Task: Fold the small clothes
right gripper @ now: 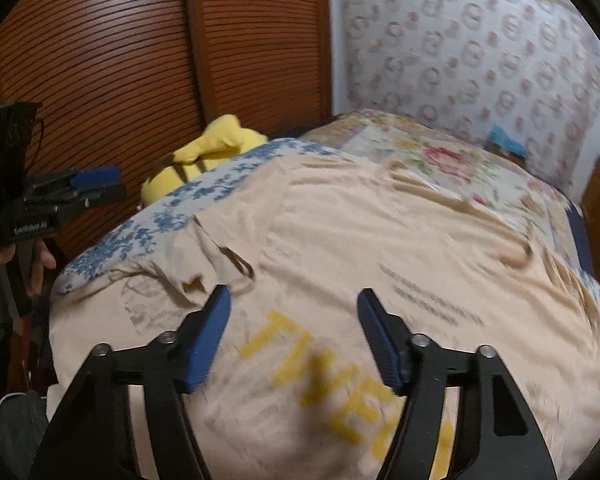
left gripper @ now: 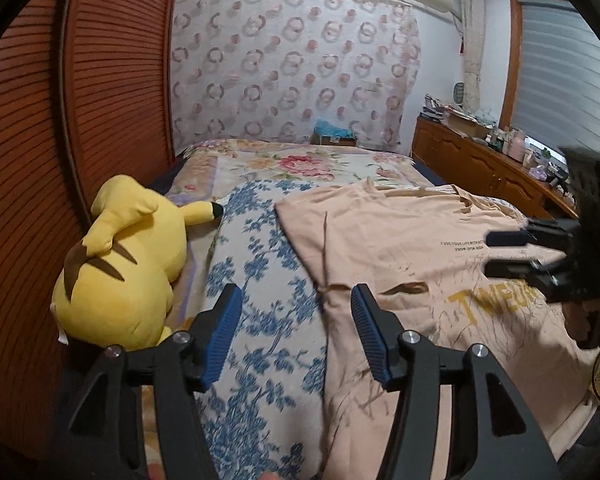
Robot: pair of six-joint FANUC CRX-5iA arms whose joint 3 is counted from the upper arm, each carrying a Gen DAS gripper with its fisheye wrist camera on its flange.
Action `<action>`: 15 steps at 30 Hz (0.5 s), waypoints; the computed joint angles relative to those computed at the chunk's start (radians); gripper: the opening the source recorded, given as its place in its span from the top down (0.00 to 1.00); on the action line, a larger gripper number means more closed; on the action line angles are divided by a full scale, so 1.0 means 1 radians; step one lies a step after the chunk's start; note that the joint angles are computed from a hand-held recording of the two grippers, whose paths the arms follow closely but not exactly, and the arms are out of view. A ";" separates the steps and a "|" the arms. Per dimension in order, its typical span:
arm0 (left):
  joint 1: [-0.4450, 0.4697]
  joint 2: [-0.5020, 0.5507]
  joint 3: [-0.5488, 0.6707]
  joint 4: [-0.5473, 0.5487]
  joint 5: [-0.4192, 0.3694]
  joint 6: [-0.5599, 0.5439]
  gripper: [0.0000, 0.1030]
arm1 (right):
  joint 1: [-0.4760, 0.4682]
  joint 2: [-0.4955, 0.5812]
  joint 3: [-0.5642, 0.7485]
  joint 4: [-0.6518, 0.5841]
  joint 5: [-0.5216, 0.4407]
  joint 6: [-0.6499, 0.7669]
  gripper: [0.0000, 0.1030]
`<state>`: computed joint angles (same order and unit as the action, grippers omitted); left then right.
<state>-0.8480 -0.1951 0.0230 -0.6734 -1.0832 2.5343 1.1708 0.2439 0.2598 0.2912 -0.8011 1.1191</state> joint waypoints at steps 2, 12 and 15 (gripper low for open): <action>-0.001 -0.003 -0.007 -0.002 -0.010 0.005 0.46 | -0.009 0.044 0.074 -0.059 -0.019 0.065 0.44; -0.008 -0.028 -0.047 -0.011 -0.010 0.044 0.46 | -0.026 0.333 0.510 -0.261 -0.230 0.295 0.55; -0.008 -0.027 -0.047 -0.012 -0.011 0.045 0.46 | -0.023 0.397 0.610 -0.290 -0.284 0.331 0.61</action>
<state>-0.8560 -0.2222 -0.0239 -0.6855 -1.0941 2.5795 1.1481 0.6404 0.8700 0.0008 -1.0853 1.4501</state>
